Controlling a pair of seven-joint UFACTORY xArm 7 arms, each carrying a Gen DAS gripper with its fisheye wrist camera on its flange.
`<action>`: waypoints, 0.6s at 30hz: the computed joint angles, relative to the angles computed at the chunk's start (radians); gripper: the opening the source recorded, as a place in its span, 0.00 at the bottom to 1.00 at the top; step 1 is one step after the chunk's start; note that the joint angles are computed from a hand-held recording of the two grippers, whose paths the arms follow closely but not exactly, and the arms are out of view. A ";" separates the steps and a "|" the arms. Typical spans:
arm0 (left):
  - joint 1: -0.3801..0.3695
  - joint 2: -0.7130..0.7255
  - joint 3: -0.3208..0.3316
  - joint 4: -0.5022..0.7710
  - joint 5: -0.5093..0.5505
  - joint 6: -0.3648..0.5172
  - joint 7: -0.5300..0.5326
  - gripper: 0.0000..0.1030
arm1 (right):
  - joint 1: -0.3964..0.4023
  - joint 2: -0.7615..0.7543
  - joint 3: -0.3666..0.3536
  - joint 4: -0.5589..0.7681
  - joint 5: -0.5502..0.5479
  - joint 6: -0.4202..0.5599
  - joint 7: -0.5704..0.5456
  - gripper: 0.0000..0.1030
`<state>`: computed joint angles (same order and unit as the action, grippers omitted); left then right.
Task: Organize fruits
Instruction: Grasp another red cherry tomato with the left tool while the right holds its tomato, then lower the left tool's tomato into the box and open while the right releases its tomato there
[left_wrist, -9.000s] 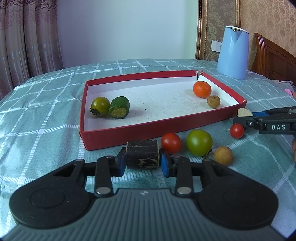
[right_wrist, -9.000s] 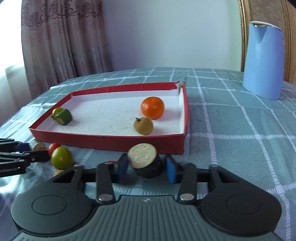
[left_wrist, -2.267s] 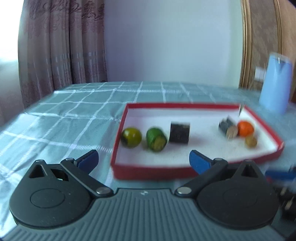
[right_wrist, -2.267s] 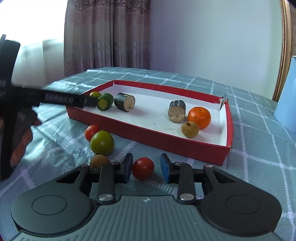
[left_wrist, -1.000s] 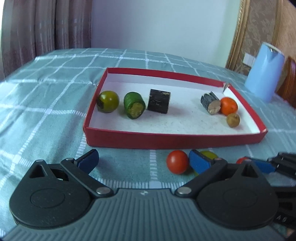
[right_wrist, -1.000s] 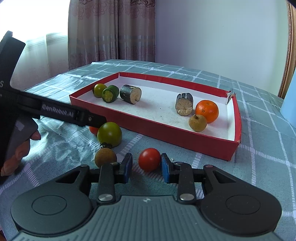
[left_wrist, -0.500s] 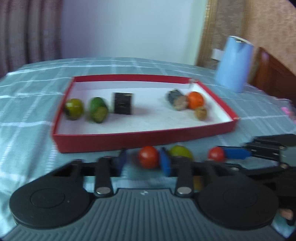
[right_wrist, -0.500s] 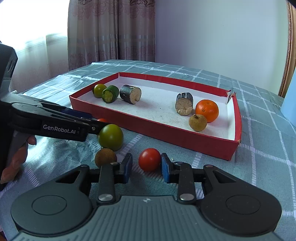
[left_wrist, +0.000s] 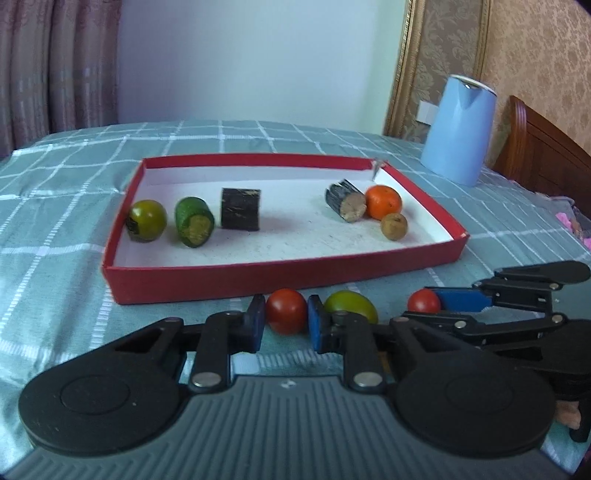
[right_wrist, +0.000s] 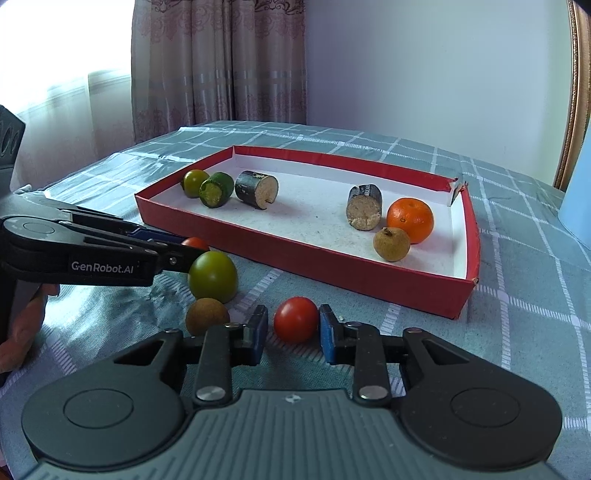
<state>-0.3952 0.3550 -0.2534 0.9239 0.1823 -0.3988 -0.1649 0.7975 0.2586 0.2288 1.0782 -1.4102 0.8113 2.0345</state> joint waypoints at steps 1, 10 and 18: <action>-0.035 -0.006 0.029 -0.007 -0.038 -0.012 0.019 0.21 | 0.001 -0.001 0.000 -0.001 0.000 0.002 0.003 0.27; -0.346 -0.022 0.244 -0.009 -0.544 -0.029 0.345 0.21 | 0.009 -0.006 0.003 -0.005 0.005 0.039 0.022 0.24; -0.393 -0.020 0.250 -0.004 -0.690 -0.055 0.484 0.21 | 0.031 -0.016 0.015 -0.015 -0.025 0.122 0.069 0.24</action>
<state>-0.7881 0.3355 -0.0035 0.9197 -0.5078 -0.4542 0.3192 0.8288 0.2425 0.2440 1.0634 -1.4352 0.9337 2.1037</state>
